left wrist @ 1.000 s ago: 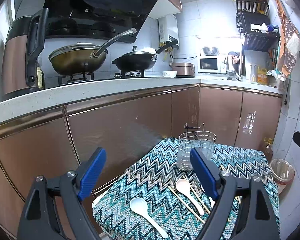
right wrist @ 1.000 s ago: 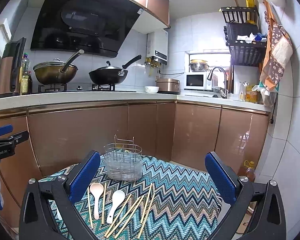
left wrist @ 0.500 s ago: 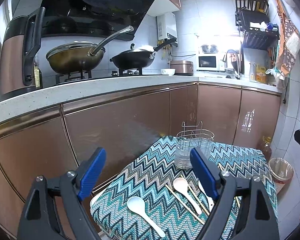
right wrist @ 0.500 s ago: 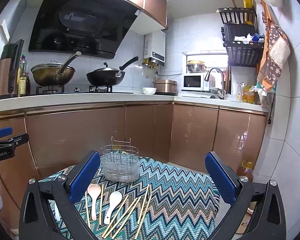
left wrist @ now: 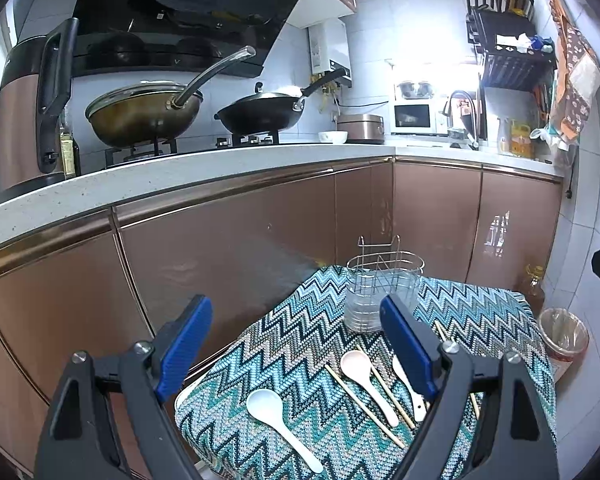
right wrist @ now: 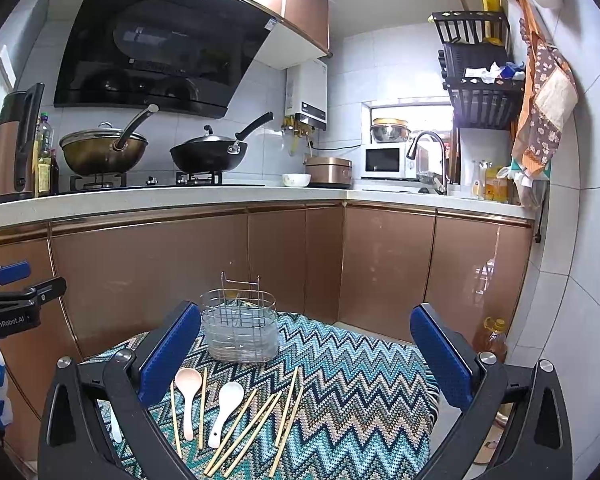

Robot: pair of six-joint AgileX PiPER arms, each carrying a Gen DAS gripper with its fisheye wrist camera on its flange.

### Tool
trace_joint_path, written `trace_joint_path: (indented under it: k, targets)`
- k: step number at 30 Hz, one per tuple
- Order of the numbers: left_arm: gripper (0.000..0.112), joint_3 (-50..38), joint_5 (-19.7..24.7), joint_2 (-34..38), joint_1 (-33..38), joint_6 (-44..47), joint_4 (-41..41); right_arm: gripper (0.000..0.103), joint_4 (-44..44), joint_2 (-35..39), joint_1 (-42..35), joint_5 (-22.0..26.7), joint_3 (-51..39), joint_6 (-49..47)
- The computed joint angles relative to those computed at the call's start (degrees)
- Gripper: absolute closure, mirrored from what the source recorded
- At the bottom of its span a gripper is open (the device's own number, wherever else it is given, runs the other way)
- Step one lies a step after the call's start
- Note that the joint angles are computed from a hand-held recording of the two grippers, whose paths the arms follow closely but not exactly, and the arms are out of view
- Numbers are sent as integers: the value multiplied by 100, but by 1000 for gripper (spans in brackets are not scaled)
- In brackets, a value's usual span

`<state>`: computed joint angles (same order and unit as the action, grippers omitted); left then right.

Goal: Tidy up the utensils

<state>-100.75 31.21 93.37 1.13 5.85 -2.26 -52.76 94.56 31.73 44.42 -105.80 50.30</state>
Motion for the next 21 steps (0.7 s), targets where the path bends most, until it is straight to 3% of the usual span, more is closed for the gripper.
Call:
trace_joint_path:
  k: [7,21]
  targets:
    - [27,71,-55,-54,-91,-231,236,0,-28,1,47,90,-51,-53]
    - [27,301,-445,-226,-451,-1593,1808,0,-123,-104,-49,-98,61,110]
